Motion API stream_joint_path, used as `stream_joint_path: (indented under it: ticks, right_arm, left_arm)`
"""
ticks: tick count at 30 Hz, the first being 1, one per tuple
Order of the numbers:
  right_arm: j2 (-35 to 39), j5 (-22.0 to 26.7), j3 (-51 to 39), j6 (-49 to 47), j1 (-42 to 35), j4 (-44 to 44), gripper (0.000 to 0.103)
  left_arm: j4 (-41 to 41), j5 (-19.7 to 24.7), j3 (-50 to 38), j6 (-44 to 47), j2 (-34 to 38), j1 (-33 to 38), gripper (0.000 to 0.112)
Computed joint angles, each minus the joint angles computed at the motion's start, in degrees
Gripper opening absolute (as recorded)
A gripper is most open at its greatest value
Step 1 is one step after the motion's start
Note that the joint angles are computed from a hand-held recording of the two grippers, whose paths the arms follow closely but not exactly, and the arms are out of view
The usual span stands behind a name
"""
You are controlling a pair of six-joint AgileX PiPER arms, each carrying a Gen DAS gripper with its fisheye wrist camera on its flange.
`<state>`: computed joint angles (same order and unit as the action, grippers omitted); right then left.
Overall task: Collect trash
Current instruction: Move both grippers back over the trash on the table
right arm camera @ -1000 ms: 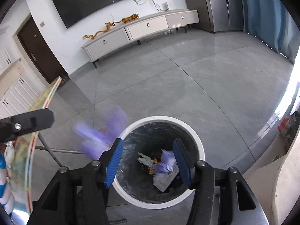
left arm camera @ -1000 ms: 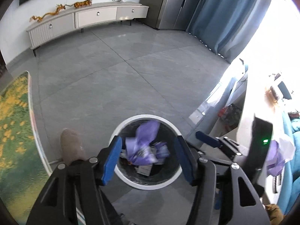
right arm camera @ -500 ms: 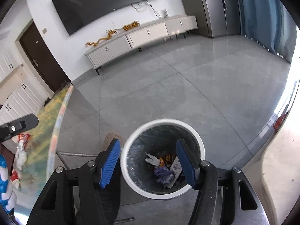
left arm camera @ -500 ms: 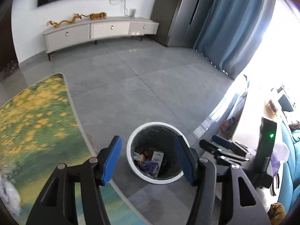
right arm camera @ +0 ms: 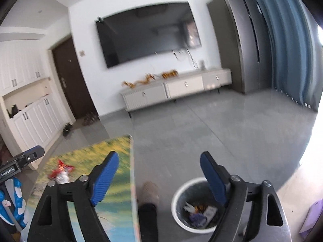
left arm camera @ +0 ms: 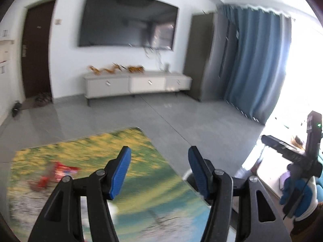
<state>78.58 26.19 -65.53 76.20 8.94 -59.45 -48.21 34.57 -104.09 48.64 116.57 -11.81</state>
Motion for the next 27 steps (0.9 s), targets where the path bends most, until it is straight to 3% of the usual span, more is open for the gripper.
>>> stream_joint_path:
  ticks: [3, 7, 13, 23, 27]
  right_arm:
    - [0.6, 4.9, -3.5, 2.1, 5.8, -4.3, 0.096]
    - [3.7, 10.5, -9.7, 1.7, 12.0, -6.5, 0.102]
    - [8.6, 14.0, -15.2, 4.7, 17.2, -10.9, 0.103]
    - [17.6, 14.4, -25.5, -0.6, 20.9, -6.8, 0.103]
    - [22.4, 15.6, -31.3, -6.1, 22.4, -2.3, 0.103]
  left_arm:
    - [-4.1, 0.8, 2.8, 4.1, -2.8, 6.7, 0.066]
    - [-5.9, -2.7, 6.9, 7.4, -5.6, 13.7, 0.066]
    - [-5.0, -4.9, 7.9, 6.2, -4.7, 22.8, 0.066]
    - [-5.3, 0.8, 0.9, 4.5, 3.0, 30.7, 0.066]
    - [-8.3, 3.6, 2.1, 8.8, 3.3, 32.8, 0.066]
